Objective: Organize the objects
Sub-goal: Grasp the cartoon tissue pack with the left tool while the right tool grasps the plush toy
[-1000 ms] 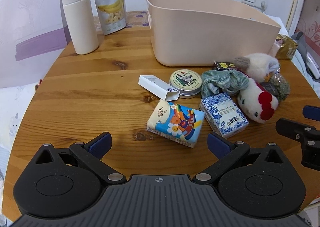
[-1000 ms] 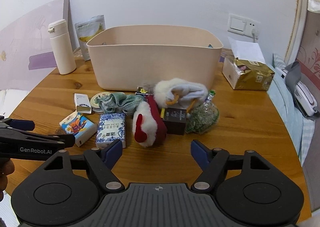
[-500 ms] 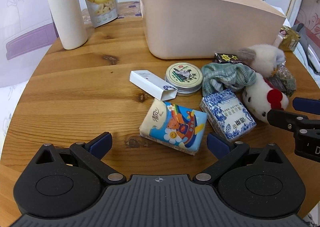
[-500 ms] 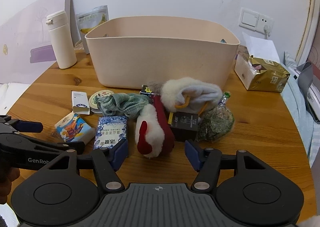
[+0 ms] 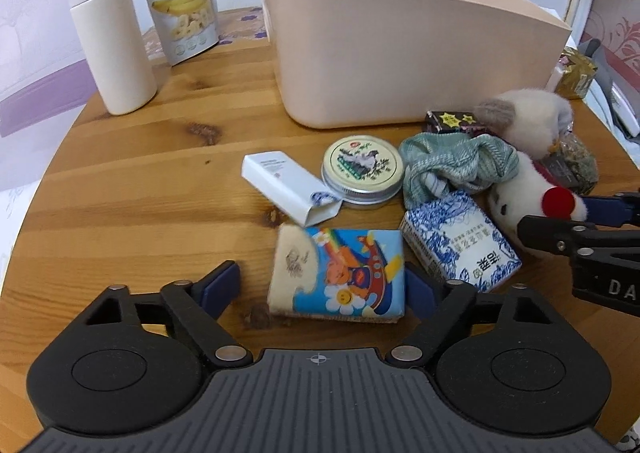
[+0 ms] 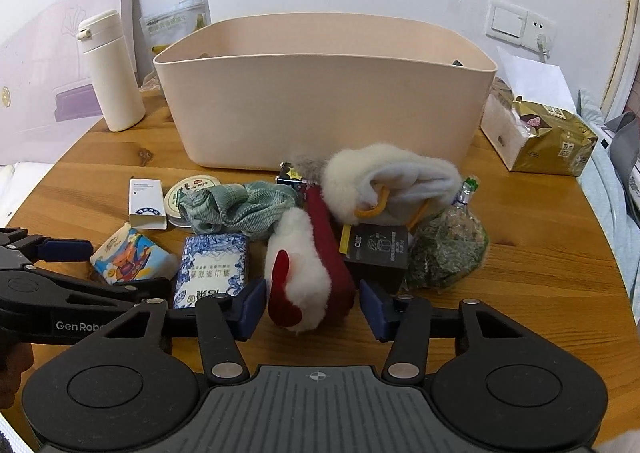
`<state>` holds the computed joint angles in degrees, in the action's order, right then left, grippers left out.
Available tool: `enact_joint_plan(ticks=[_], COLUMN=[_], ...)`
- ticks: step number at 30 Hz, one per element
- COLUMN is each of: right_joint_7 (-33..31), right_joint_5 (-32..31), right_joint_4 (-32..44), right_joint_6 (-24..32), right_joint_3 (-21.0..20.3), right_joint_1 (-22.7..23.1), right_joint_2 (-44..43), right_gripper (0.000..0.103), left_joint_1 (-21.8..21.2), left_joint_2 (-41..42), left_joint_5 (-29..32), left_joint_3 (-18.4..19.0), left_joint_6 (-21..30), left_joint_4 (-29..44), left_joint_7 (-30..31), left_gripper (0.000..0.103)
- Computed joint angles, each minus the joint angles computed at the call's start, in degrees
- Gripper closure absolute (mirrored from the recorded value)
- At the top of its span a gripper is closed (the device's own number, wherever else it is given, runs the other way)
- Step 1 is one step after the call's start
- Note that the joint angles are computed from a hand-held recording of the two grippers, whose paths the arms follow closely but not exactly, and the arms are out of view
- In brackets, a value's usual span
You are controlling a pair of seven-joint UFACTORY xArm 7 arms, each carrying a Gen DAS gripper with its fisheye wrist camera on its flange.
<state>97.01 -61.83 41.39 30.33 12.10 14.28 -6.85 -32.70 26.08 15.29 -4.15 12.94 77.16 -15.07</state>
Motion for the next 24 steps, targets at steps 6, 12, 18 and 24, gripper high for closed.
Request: enact_joint_plan(ticks=[6,12,18,24], right_joint_7=[0.5,0.86,1.76,2.84], right_joint_5=[-1.56,-2.69,-3.84,-4.39], right_joint_4=[0.93,0.41,-1.0,-2.59], right_joint_6=[-0.45,-0.4,-0.42,-0.07], right_joint_3=[-0.37,-0.23,0.78,2.18], right_joint_1=[-0.1,0.12,-0.06,-0.36], right_joint_2=[0.98,-0.2,-2.53,-5.33], right_gripper=[0.062,0.065,0.067,0.068], left_joint_1=[1.19,1.89,1.1,0.73], left_joint_2=[0.03,-1.44,-3.93,-6.31], left_joint_5=[-1.13,-2.78,-2.32,-1.2], left_joint_3=[-1.19,-1.91,-0.95,-0.31], left_joint_6=[-0.22,-0.71,-2.95,-5.21], left_joint_4=[0.32,-1.5,-4.24,-6.39], left_joint_7=[2.3,2.67,1.55,-0.12], left_gripper=[0.038,0.039,0.039,0.039])
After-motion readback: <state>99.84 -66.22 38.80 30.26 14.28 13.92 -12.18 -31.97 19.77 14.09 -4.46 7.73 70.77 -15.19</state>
